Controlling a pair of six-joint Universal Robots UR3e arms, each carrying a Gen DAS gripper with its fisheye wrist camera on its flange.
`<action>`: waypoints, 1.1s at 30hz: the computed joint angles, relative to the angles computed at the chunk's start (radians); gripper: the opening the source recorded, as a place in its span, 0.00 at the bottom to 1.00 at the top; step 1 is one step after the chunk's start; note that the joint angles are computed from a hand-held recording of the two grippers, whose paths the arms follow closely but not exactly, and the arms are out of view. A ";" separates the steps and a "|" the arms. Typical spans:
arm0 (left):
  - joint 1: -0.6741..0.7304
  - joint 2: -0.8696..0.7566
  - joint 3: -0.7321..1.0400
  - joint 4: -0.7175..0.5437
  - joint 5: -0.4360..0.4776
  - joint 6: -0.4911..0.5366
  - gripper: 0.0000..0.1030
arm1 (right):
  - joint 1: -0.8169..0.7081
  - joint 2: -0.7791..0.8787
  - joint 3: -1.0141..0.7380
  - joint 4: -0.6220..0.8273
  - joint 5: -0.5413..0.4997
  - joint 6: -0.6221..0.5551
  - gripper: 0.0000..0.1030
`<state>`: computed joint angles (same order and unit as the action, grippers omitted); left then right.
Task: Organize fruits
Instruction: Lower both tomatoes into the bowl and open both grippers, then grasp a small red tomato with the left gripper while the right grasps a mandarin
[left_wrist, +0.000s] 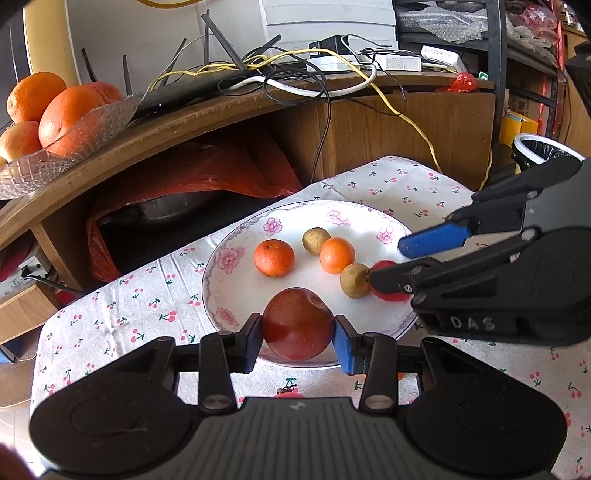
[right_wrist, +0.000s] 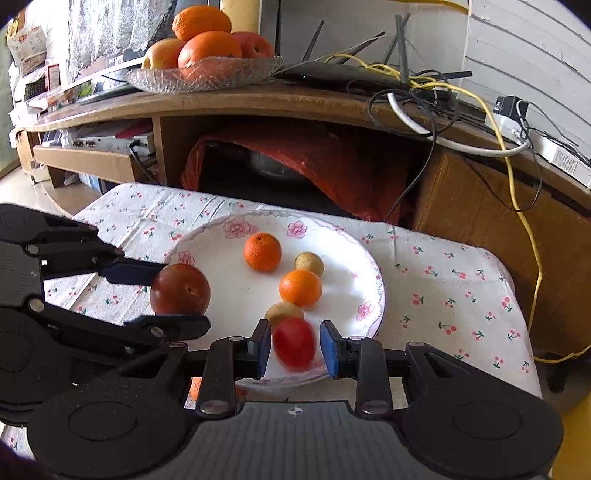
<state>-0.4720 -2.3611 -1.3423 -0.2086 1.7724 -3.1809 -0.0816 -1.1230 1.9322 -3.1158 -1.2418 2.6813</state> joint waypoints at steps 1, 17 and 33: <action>0.000 0.000 0.000 0.001 0.001 -0.002 0.48 | -0.004 -0.001 0.000 -0.002 0.006 0.005 0.27; -0.001 0.032 -0.039 0.063 0.023 -0.012 0.49 | -0.057 -0.035 0.040 -0.068 0.053 0.067 0.30; 0.027 0.223 -0.311 0.122 -0.039 0.018 0.51 | -0.106 -0.226 0.213 0.026 0.125 0.017 0.31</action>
<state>-0.4446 -2.1379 -1.6530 -0.0867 1.7329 -3.1625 -0.1880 -1.3488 2.1449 -3.0896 -1.1168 2.6986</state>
